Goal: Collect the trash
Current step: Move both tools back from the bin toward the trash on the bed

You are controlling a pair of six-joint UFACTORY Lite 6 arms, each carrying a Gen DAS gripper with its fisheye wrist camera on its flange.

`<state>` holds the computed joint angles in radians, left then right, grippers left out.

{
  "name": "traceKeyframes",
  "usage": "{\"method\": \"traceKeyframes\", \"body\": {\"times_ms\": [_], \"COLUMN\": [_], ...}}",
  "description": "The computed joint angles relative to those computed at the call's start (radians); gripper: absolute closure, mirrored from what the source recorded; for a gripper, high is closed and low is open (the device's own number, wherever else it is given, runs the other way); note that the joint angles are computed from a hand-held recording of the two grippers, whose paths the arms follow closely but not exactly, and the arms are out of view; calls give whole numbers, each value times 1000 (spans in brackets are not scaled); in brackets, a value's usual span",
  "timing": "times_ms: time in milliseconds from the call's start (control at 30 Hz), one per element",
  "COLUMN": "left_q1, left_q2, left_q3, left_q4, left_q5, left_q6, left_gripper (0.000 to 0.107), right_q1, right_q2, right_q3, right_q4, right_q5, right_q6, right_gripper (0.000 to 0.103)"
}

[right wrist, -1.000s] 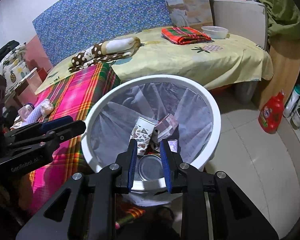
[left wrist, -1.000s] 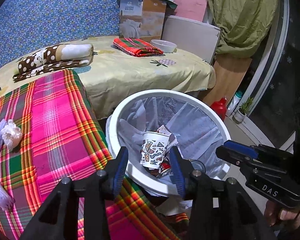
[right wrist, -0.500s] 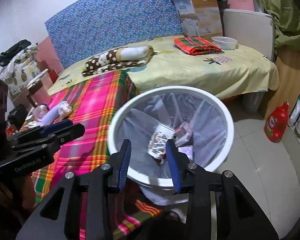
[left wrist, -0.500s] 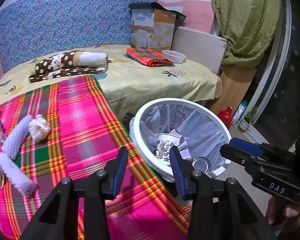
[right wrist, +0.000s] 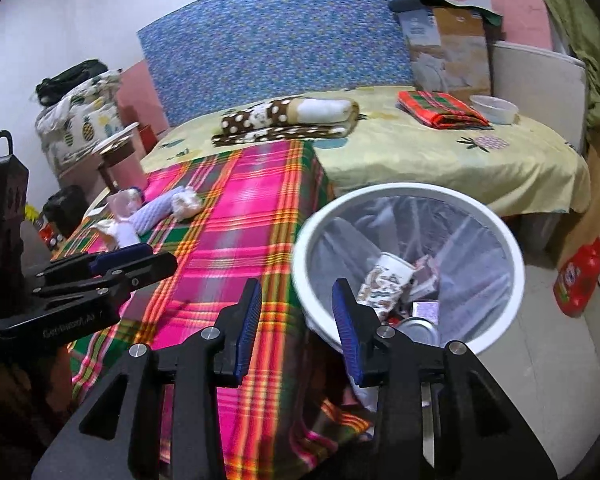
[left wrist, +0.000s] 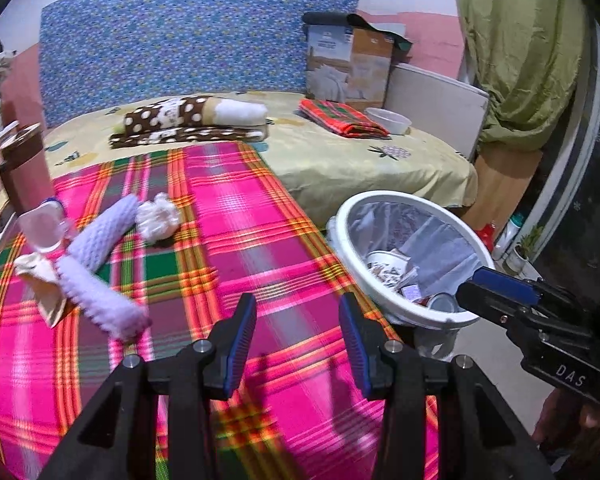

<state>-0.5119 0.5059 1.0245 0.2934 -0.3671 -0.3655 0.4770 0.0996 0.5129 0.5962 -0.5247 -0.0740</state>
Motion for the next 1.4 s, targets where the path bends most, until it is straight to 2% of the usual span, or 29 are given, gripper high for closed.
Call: {"method": "traceKeyframes", "body": {"times_ms": [300, 667, 967, 1400], "left_q1": [96, 232, 388, 515], "left_q2": [-72, -115, -94, 18], "left_q3": [-140, -228, -207, -31], "left_q4": [-19, 26, 143, 306], "left_q5": [-56, -104, -125, -78], "left_q6": [25, 8, -83, -265], "left_gripper": [62, 62, 62, 62], "right_q1": [53, 138, 164, 149], "right_q2": [45, 153, 283, 504], "right_q3": [43, 177, 359, 658], "right_q4": [-102, -92, -116, -309], "right_q5": [35, 52, 128, 269], "right_q6": [101, 102, 60, 151], "right_gripper": [64, 64, 64, 64]}}
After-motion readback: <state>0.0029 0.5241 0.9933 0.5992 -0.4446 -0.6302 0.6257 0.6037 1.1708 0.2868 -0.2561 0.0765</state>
